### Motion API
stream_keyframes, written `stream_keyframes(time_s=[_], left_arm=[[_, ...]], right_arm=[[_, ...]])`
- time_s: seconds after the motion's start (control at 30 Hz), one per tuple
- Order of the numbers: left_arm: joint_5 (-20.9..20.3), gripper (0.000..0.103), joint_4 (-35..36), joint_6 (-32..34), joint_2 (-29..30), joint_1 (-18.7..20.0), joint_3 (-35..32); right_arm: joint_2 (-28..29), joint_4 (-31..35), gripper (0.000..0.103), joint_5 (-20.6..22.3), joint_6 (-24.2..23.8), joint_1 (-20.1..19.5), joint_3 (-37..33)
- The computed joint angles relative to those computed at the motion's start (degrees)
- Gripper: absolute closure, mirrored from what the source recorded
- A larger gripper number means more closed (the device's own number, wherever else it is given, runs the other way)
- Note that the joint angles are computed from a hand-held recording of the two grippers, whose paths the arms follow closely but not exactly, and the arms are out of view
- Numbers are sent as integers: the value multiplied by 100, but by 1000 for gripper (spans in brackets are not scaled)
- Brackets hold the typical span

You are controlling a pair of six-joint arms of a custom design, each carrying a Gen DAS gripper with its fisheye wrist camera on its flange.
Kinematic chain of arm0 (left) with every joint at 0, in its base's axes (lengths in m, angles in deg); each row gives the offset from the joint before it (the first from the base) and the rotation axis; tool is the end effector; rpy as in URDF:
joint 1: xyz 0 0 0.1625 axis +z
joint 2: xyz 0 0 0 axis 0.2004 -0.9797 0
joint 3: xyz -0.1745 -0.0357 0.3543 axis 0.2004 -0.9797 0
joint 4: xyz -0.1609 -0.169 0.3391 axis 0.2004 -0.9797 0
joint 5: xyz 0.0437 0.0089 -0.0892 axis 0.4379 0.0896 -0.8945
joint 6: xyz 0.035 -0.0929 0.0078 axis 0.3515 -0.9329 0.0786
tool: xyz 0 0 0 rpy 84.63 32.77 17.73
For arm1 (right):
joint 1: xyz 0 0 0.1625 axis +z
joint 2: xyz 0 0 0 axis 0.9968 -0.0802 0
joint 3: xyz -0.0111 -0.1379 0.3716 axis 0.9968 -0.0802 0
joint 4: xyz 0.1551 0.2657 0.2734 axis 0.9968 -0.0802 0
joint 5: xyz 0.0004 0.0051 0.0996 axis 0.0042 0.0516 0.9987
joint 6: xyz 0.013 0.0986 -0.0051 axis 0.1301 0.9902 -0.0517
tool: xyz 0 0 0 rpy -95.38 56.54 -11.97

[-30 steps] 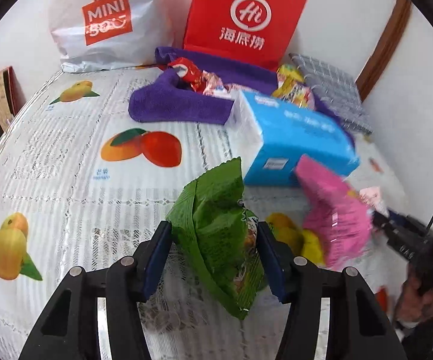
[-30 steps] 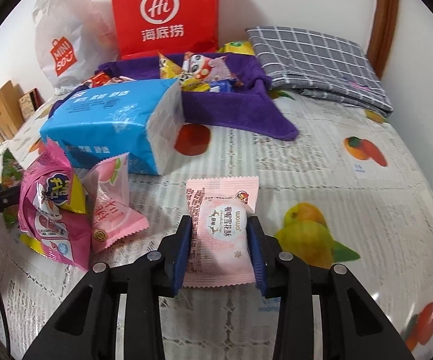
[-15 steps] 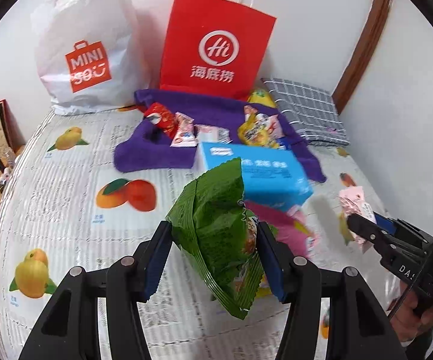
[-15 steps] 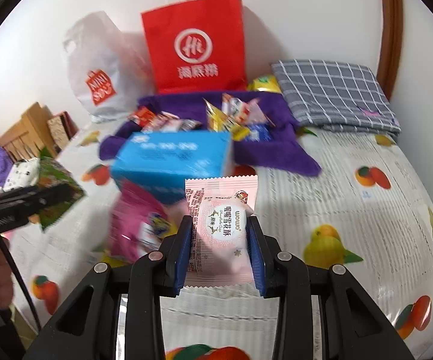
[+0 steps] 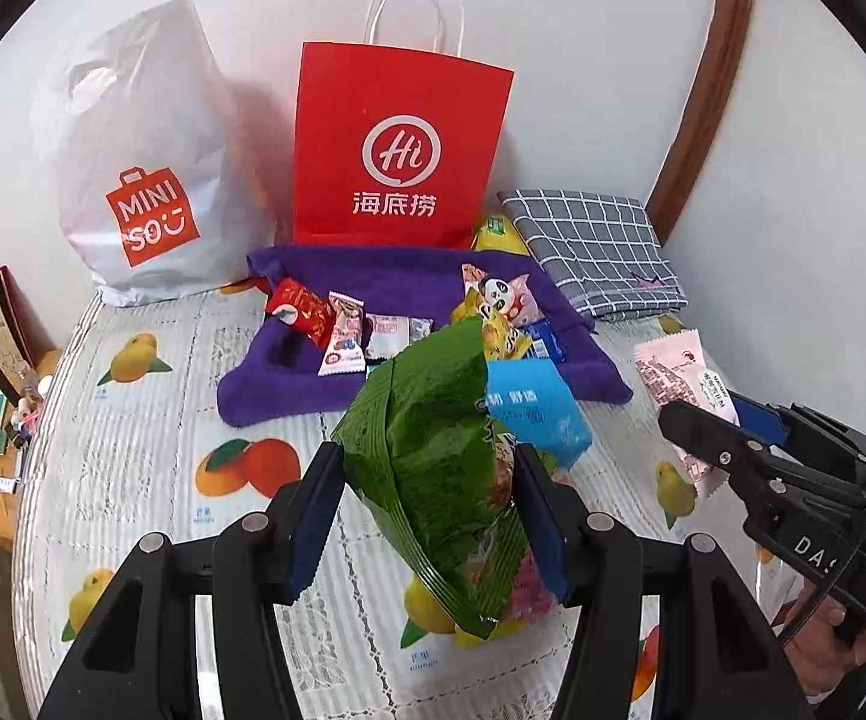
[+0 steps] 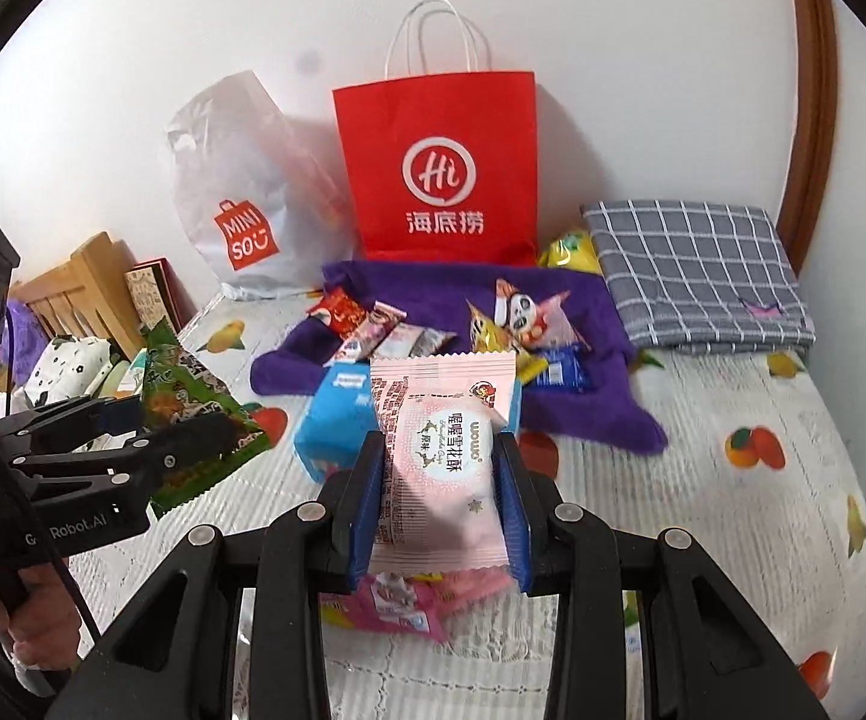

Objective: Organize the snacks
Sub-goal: 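Carry the green packet with the left tool while the right carries the pink packet toward the towel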

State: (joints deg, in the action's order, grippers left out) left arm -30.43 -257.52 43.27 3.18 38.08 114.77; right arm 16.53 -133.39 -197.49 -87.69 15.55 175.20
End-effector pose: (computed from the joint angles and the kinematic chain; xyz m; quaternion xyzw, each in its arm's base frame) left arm -0.1803 -0.5350 0.1577 0.1077 0.8875 -0.3528 0.2762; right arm 0.2087 -0.5600 0.1352 0.2864 -0.8965 0.2592 0.2170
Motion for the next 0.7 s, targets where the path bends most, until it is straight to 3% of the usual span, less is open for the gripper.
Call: stream_keyframes(time_s=[0.13,0.37,0.7], left_arm=[[-164,49,54,84,20,87,-171],[-105,48,216,414,199,175,-599],[-222,48,528,517,374,488,-1268]], right_arm=[[142,188,68,-92,75,37,-265],[401,457,68,-153,201,27,-776],[947,863,68,-144,-22,80,-1721]])
